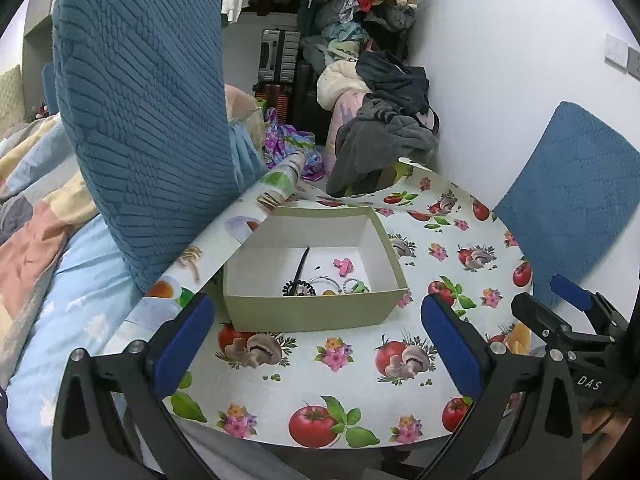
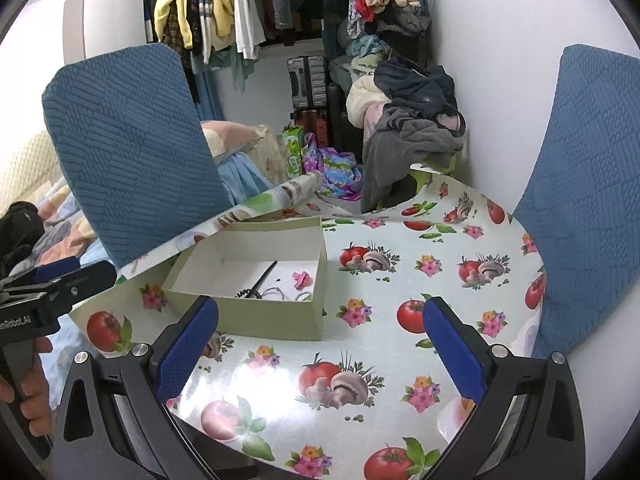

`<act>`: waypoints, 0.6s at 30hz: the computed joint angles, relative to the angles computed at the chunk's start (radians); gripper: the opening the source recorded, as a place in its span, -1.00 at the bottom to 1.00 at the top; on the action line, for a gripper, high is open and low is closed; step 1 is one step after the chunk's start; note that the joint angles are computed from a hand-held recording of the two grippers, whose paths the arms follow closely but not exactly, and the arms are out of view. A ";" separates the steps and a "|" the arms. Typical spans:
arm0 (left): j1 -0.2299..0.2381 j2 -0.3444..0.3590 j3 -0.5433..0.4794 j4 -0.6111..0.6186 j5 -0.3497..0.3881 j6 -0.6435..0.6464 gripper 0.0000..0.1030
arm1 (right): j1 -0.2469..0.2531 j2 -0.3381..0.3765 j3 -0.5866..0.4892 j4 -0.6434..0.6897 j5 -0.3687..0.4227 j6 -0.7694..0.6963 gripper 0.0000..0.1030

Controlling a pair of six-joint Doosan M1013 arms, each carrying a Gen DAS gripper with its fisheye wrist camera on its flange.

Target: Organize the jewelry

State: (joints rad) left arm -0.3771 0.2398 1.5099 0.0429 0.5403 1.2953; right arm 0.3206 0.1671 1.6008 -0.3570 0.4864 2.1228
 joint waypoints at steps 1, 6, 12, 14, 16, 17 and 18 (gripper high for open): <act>0.000 0.000 0.000 -0.005 0.000 0.001 0.99 | -0.001 0.001 0.000 0.009 0.001 -0.006 0.99; -0.004 0.003 -0.003 0.030 0.009 -0.038 0.99 | -0.001 0.002 0.004 0.009 0.000 -0.001 0.99; -0.007 0.006 -0.008 0.056 0.018 -0.059 0.99 | -0.001 0.004 0.005 0.007 -0.002 0.003 0.99; -0.011 0.008 -0.011 0.076 0.024 -0.068 0.99 | -0.001 0.004 0.005 0.003 -0.003 0.006 0.99; -0.012 0.008 -0.011 0.073 0.027 -0.069 0.99 | -0.002 0.003 0.005 0.013 -0.003 -0.001 0.99; -0.011 0.009 -0.013 0.063 0.031 -0.061 0.99 | -0.002 0.003 0.005 0.010 -0.002 0.002 0.99; -0.011 0.009 -0.014 0.056 0.033 -0.056 0.99 | -0.001 0.003 0.005 0.007 -0.002 0.005 0.99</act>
